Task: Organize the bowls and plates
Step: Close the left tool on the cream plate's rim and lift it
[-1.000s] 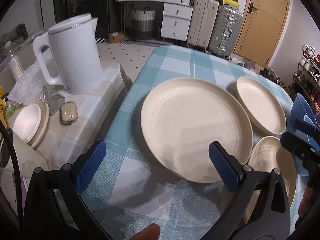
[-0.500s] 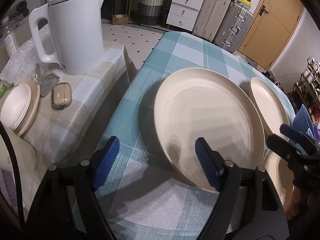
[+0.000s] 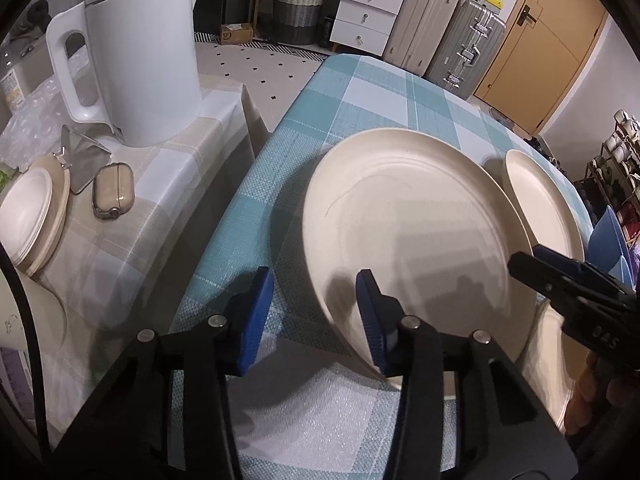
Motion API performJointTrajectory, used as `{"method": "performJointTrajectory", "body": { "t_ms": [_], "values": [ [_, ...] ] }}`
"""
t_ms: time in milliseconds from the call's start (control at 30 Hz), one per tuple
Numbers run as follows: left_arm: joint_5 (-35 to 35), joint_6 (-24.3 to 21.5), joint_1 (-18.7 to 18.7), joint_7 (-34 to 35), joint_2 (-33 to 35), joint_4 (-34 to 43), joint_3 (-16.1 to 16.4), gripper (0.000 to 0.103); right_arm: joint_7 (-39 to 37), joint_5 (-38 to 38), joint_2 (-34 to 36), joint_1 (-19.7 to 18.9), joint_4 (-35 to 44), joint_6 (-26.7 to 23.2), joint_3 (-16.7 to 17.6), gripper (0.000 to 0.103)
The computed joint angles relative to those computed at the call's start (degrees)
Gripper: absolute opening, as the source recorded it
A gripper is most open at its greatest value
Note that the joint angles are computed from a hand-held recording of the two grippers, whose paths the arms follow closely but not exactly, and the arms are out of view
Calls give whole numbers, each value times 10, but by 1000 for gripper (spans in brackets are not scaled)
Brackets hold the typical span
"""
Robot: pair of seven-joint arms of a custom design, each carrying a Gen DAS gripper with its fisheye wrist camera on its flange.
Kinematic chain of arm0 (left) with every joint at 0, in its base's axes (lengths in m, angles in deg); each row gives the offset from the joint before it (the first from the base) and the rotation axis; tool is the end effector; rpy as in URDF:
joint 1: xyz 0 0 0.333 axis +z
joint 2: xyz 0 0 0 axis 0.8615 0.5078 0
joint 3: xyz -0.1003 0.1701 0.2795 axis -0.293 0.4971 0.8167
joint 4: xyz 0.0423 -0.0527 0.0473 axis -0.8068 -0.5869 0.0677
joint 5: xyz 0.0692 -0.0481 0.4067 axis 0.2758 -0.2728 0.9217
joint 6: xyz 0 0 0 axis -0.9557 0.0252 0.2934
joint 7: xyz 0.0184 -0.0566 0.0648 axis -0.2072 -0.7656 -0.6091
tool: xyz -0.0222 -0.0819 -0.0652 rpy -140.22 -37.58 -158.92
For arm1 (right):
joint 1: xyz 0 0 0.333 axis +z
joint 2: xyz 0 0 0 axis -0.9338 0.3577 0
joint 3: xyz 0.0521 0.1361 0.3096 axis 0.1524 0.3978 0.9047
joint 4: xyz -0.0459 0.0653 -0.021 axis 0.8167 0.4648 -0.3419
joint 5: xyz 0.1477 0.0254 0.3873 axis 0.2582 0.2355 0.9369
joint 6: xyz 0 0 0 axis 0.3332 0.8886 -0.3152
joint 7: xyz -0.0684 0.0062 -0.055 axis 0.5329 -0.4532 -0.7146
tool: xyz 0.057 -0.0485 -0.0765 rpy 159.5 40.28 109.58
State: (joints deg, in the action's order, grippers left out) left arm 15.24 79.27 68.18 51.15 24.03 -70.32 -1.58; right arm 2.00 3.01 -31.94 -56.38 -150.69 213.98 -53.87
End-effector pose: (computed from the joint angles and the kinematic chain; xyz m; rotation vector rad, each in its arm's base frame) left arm 0.5257 0.1367 0.5221 -2.0831 1.8215 -0.7357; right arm 0.5145 0.0747 0.4110 -2.0128 1.5487 -0.3120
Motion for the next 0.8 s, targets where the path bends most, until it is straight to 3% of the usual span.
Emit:
{"method": "performJointTrajectory", "body": {
  "t_ms": [100, 233, 367, 800],
  "values": [
    [0, 0, -1, 1, 1, 1, -1, 28, 9, -3, 8, -2, 3, 3, 1, 34],
    [-14, -3, -4, 18, 2, 2, 2, 16, 36, -29, 13, -8, 2, 12, 5, 26],
    [-5, 8, -2, 11, -1, -2, -4, 13, 60, -53, 13, -12, -1, 23, 7, 15],
    [28, 33, -8, -4, -25, -17, 1, 13, 47, -48, -7, 2, -19, 53, 3, 13]
  ]
}}
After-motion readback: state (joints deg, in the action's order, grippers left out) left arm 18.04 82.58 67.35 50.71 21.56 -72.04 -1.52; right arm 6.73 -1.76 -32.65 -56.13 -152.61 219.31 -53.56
